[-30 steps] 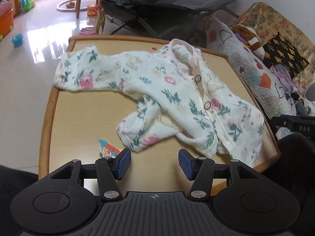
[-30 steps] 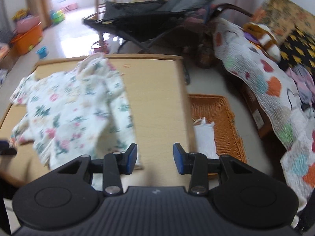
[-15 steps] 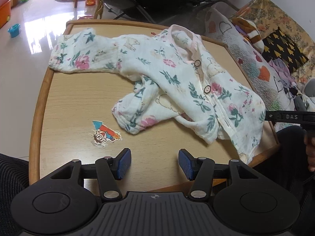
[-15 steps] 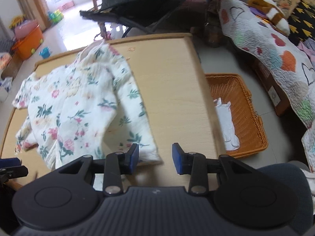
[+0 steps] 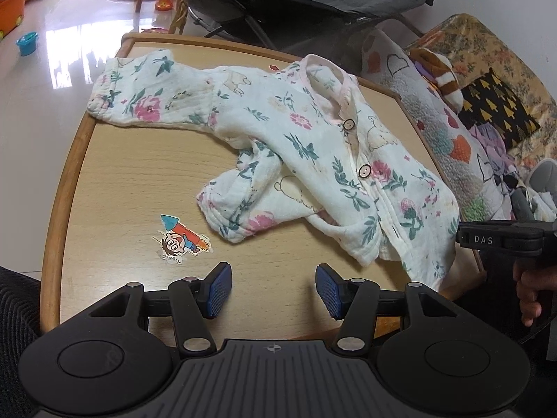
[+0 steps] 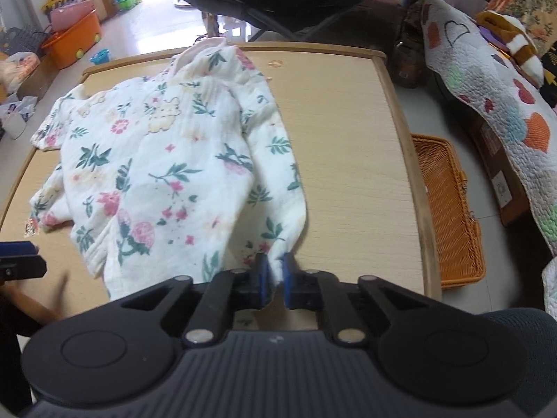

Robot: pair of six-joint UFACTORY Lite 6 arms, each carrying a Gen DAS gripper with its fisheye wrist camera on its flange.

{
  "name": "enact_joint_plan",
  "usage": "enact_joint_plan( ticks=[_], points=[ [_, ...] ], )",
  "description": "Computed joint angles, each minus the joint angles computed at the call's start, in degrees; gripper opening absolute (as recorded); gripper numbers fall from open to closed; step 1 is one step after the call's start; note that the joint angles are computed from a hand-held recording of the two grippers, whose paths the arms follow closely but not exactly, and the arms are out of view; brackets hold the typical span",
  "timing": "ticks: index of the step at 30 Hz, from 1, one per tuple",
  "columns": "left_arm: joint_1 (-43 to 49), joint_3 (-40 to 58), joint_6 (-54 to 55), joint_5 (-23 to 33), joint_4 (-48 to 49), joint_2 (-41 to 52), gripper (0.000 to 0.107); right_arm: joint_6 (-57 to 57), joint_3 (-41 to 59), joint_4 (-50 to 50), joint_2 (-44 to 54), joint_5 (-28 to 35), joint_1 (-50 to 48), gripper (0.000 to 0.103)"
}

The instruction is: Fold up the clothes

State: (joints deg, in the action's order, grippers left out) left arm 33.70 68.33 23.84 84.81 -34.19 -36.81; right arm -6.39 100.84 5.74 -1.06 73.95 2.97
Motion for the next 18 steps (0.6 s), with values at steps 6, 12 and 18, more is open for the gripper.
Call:
enact_joint_plan(
  ticks=[6,12,18],
  points=[
    [3.22,-0.19,1.71,1.58,-1.96,0.28,0.056,-1.01,3.11,0.42,0.85,0.99,-1.16,0.007],
    [4.03,-0.73,2.63,1.71,-2.45,0.20,0.057,-6.75,15.79,-3.25,6.40,3.44,-1.38,0.007],
    [7.82,-0.84,4.92,3.62,-4.31,0.80,0.058,-12.69,44.58,-6.00,22.05,11.78,-3.19,0.007]
  ],
)
